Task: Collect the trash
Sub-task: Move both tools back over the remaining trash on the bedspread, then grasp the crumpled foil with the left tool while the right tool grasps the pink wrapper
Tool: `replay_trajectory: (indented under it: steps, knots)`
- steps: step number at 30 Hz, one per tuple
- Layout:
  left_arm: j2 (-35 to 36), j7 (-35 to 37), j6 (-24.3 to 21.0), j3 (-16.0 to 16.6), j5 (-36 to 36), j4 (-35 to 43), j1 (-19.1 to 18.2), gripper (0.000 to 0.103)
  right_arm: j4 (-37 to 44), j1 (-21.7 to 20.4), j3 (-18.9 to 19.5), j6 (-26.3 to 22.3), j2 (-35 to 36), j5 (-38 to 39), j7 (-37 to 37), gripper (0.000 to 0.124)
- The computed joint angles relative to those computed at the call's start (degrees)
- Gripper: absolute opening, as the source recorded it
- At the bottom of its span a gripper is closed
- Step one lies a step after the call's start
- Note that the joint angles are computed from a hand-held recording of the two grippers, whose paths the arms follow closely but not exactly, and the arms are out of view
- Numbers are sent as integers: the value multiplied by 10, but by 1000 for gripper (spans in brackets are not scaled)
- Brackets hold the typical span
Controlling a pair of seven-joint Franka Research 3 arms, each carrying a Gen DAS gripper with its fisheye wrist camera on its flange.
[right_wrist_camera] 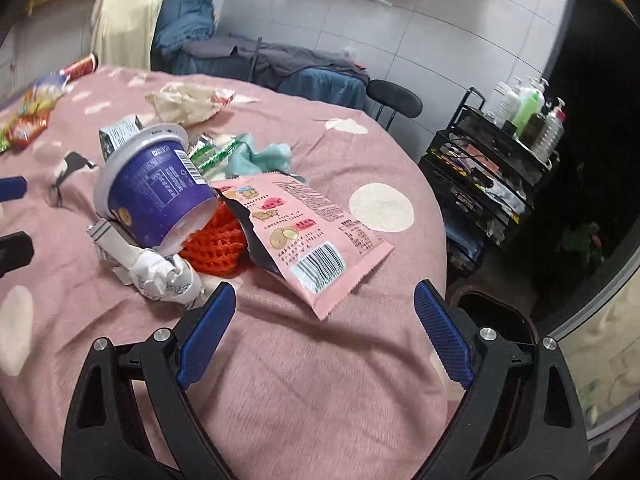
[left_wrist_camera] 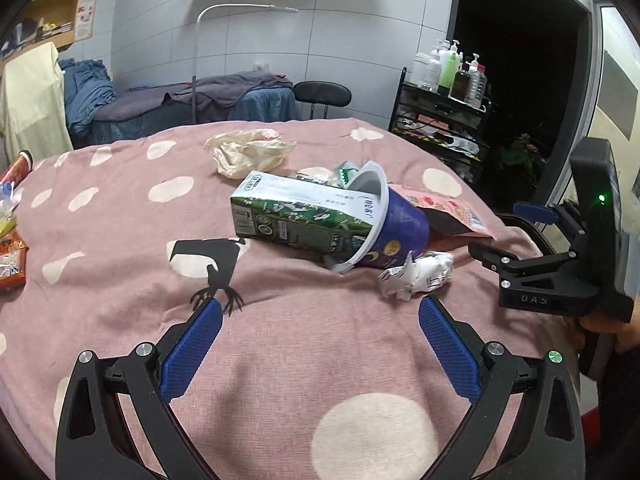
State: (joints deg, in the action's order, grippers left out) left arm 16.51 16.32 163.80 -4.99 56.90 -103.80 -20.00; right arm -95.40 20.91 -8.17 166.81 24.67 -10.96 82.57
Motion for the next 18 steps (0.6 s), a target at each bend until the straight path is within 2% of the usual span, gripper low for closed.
replay_trajectory:
  steps: [3, 6, 9, 11, 12, 14, 16, 18]
  knots:
    - [-3, 5, 12, -1, -7, -8, 4, 97, 45, 15, -14, -39, 29, -28, 0, 86]
    - [-1, 23, 22, -5, -17, -9, 9, 97, 76, 9, -5, -53, 49, -33, -20, 80]
    - [6, 42, 29, -5, -30, -1, 9, 97, 105, 3, 3, -68, 67, -29, -38, 67]
    - [13, 60, 41, -7, -51, 5, 14, 97, 119, -11, 21, -81, 75, -10, -63, 48]
    - [15, 66, 46, -6, -58, 6, 14, 97, 119, -16, 27, -83, 74, 0, -72, 44]
    - [20, 83, 49, -6, -80, 10, 16, 97, 117, -27, 40, -83, 72, 22, -92, 22]
    - [23, 100, 64, -9, -108, 10, 22, 97, 107, -27, 39, -67, 66, 32, -95, 12]
    - [27, 114, 81, -10, -133, 9, 24, 97, 94, -25, 36, -50, 58, 42, -91, 8]
